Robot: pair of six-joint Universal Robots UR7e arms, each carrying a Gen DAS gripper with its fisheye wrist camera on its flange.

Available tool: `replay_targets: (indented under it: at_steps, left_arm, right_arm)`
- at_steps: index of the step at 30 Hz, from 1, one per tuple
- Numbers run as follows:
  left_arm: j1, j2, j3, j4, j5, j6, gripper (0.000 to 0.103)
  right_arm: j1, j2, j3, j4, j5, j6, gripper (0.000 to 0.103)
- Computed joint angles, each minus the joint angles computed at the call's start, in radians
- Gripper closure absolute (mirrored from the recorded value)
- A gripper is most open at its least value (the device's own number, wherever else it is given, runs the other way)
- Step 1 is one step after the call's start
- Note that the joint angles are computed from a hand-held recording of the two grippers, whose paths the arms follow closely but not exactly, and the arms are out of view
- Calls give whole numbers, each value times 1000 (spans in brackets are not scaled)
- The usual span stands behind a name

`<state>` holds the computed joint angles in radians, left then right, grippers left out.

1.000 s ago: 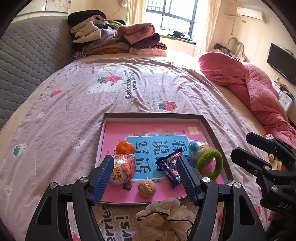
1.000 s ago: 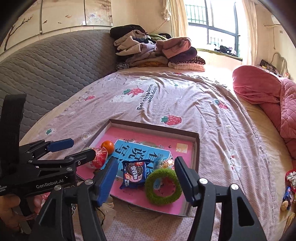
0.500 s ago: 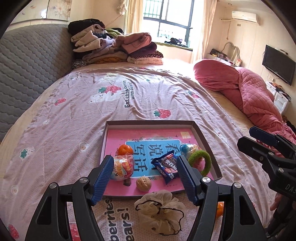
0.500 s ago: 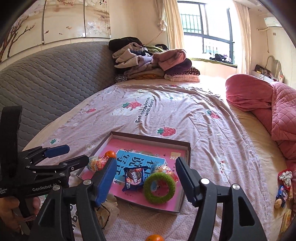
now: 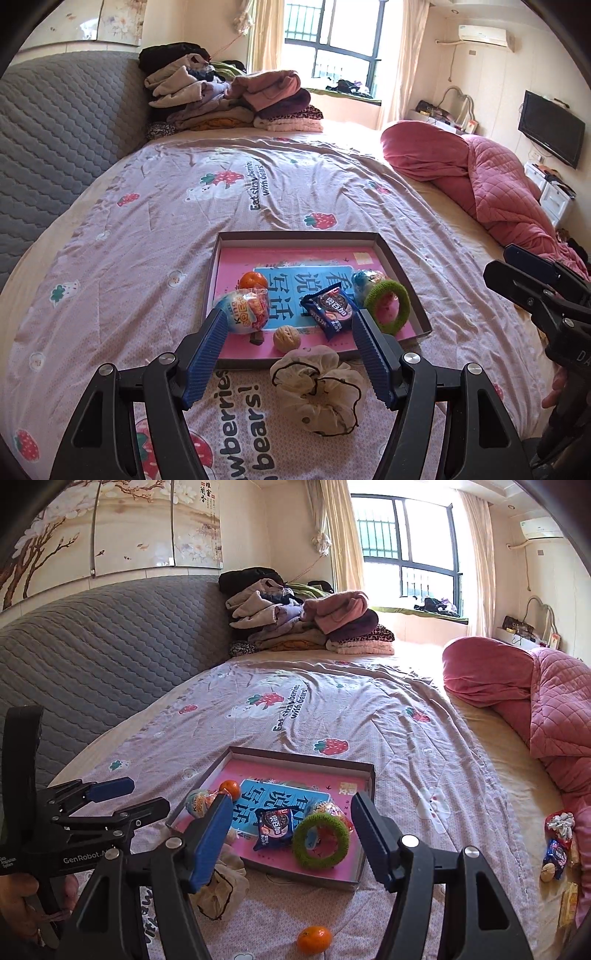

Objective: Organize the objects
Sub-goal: 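Withdraw both open tools from the tray toward the scrunchie and mandarin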

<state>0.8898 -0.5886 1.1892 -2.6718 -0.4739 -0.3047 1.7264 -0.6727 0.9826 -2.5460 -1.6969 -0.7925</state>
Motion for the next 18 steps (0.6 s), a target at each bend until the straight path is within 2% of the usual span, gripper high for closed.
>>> replay_targets:
  at_steps: [18]
  left_arm:
    - [-28, -32, 105, -23, -1, -38, 31]
  right_arm:
    - [-26, -88, 177, -89, -16, 32, 36]
